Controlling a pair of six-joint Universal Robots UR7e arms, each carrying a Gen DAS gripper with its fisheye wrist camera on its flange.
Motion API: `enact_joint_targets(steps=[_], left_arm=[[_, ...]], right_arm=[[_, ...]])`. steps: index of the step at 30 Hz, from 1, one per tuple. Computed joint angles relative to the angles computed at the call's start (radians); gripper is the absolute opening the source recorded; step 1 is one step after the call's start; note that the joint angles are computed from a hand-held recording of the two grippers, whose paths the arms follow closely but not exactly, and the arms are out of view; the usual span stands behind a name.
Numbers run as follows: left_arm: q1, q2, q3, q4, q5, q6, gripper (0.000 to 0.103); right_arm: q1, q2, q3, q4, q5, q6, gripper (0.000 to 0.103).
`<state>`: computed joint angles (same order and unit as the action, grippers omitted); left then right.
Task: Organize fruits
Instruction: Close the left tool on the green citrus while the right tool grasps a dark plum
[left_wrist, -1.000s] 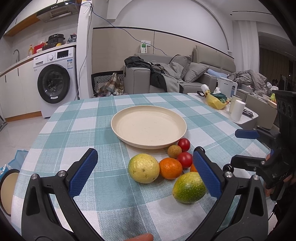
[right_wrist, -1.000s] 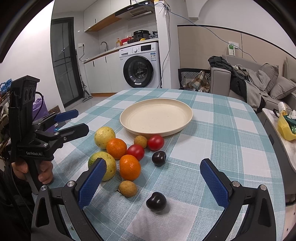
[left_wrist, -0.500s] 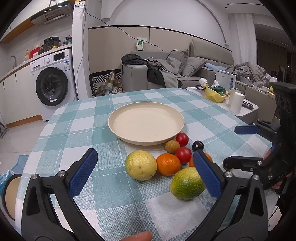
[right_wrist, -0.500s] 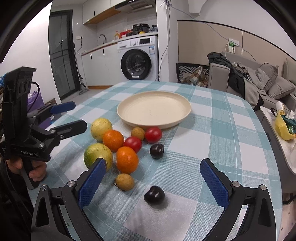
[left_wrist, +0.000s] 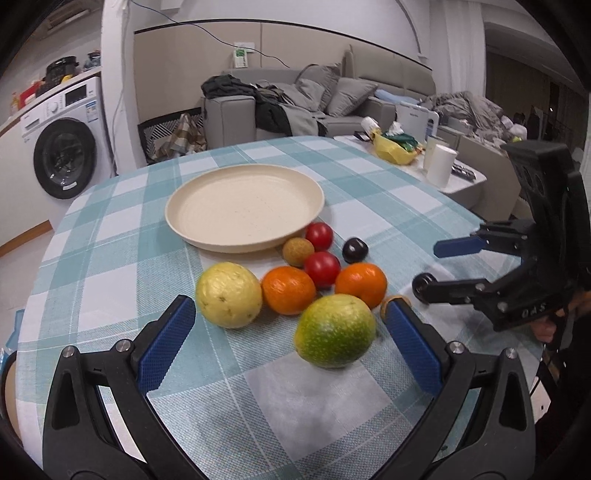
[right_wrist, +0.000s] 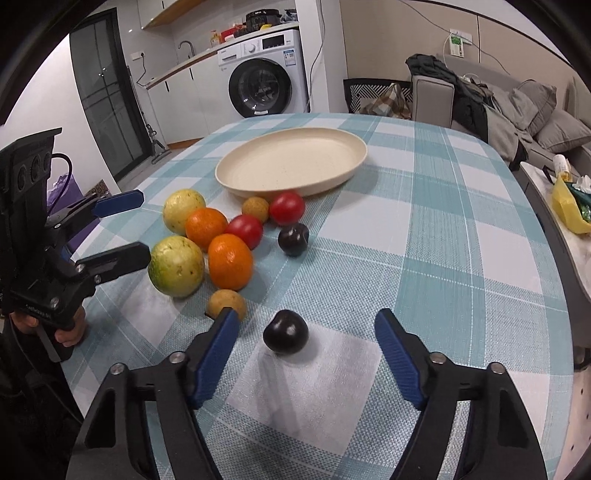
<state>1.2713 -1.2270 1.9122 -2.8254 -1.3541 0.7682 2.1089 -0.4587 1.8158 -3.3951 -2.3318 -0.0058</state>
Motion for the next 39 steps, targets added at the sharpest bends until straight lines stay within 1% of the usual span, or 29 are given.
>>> enact_joint_targets(steps=[3, 7, 9, 13, 17, 18, 19, 21, 22, 24, 25, 27, 28, 30, 31, 39], left_arm=[[-0.011, 0.003, 0.011, 0.004, 0.027, 0.026, 0.103], [-0.014, 0.008, 0.007, 0.036, 0.034, 0.034, 0.102], [-0.015, 0.013, -0.004, 0.069, 0.038, 0.030, 0.098], [-0.016, 0.024, -0.018, 0.104, 0.051, 0.019, 0.097], [-0.011, 0.031, -0.034, 0.140, 0.049, 0.005, 0.095], [-0.011, 0.032, -0.040, 0.158, 0.049, -0.001, 0.091], [-0.011, 0.036, -0.045, 0.168, 0.051, -0.005, 0.089], [-0.011, 0.044, -0.057, 0.192, 0.056, -0.017, 0.076], [-0.010, 0.047, -0.063, 0.205, 0.056, -0.026, 0.073], [-0.003, 0.053, -0.081, 0.242, 0.039, -0.040, 0.061], [0.000, 0.053, -0.086, 0.256, 0.029, -0.043, 0.058], [0.003, 0.055, -0.095, 0.275, 0.014, -0.044, 0.049], [0.003, 0.054, -0.094, 0.275, 0.014, -0.045, 0.049], [0.004, 0.053, -0.093, 0.277, 0.011, -0.052, 0.048], [0.004, 0.052, -0.094, 0.276, 0.009, -0.056, 0.048], [0.014, 0.042, -0.096, 0.258, -0.030, -0.071, 0.048]], right_arm=[[-0.004, -0.001, -0.002, 0.032, 0.004, 0.001, 0.064], [-0.005, 0.002, -0.007, 0.065, 0.006, 0.001, 0.058], [-0.006, 0.002, -0.009, 0.076, 0.008, 0.002, 0.057], [-0.005, 0.002, -0.010, 0.081, 0.006, -0.002, 0.055], [-0.002, 0.000, -0.007, 0.084, 0.005, 0.001, 0.053], [-0.002, -0.001, -0.005, 0.081, 0.009, 0.001, 0.050], [-0.003, -0.002, -0.004, 0.080, 0.014, 0.001, 0.049], [-0.003, -0.003, -0.003, 0.078, 0.019, -0.001, 0.047], [-0.003, -0.003, -0.004, 0.079, 0.020, -0.002, 0.047], [-0.003, -0.004, -0.002, 0.079, 0.027, -0.003, 0.043], [-0.004, -0.005, -0.002, 0.079, 0.031, -0.003, 0.042], [-0.004, -0.005, -0.002, 0.079, 0.037, -0.003, 0.037], [-0.005, -0.005, -0.003, 0.079, 0.038, -0.003, 0.036], [-0.006, -0.005, -0.002, 0.076, 0.045, -0.005, 0.029], [-0.005, -0.004, -0.002, 0.071, 0.045, -0.006, 0.028], [0.000, 0.004, -0.006, 0.032, 0.036, -0.030, 0.027]])
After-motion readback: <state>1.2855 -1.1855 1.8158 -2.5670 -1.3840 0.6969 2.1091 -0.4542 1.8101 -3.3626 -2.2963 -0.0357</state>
